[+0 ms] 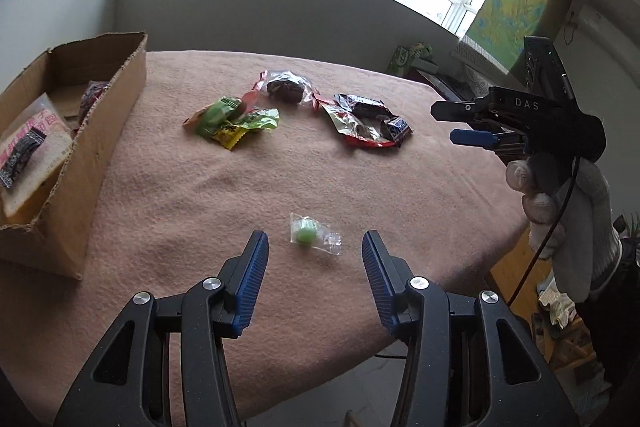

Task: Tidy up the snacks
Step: 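Grasp the green wrapped sweet with the left tool while the right tool grasps a Snickers bar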

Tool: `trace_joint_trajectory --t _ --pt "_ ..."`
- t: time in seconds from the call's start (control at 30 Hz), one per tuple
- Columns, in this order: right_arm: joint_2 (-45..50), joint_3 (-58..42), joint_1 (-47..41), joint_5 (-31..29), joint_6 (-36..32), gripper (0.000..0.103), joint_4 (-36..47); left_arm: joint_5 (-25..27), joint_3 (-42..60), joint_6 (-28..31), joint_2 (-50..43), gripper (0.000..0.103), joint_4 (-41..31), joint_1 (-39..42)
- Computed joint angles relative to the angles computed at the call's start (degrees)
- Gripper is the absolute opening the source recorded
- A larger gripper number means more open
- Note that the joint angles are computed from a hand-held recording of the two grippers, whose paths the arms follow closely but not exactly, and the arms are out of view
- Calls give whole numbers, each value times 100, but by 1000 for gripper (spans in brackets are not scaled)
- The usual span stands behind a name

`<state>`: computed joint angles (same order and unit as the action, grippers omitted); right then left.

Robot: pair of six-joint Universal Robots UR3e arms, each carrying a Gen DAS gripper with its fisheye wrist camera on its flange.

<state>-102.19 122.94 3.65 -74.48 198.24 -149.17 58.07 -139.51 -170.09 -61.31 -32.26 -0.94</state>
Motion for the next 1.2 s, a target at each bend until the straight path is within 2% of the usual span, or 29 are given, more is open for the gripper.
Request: trace_joint_trajectory --t 0.27,0.33,0.4,0.47,0.67,0.77,0.9,1.1,1.2 --pt "630 -201 -614 748 98 80 -4 242 224 -277 -758 48 310 -523" --pt "845 -377 -675 852 44 77 107 429 355 -436 -1031 48 531 -740" --pt "1009 -500 -692 914 62 71 161 559 567 -579 -1418 48 728 -958" --pt "1167 -611 -689 942 36 71 186 638 749 -663 -1670 48 785 -1100" --pt "1759 -1143 -399 530 80 68 244 927 910 -755 -2094 48 1031 -1342" --pt "2058 -1463 -198 186 79 66 225 911 894 -769 -2111 48 1096 -1307" --pt "2425 -2045 234 -613 -106 55 485 985 1007 -867 -2219 48 1126 -1306" --pt "2537 -2280 567 -1214 -473 45 707 1732 1347 -969 -2664 47 1412 -1807" --pt "2468 -2220 544 -1200 -583 41 729 2213 1386 -958 -2844 35 1668 -2058"
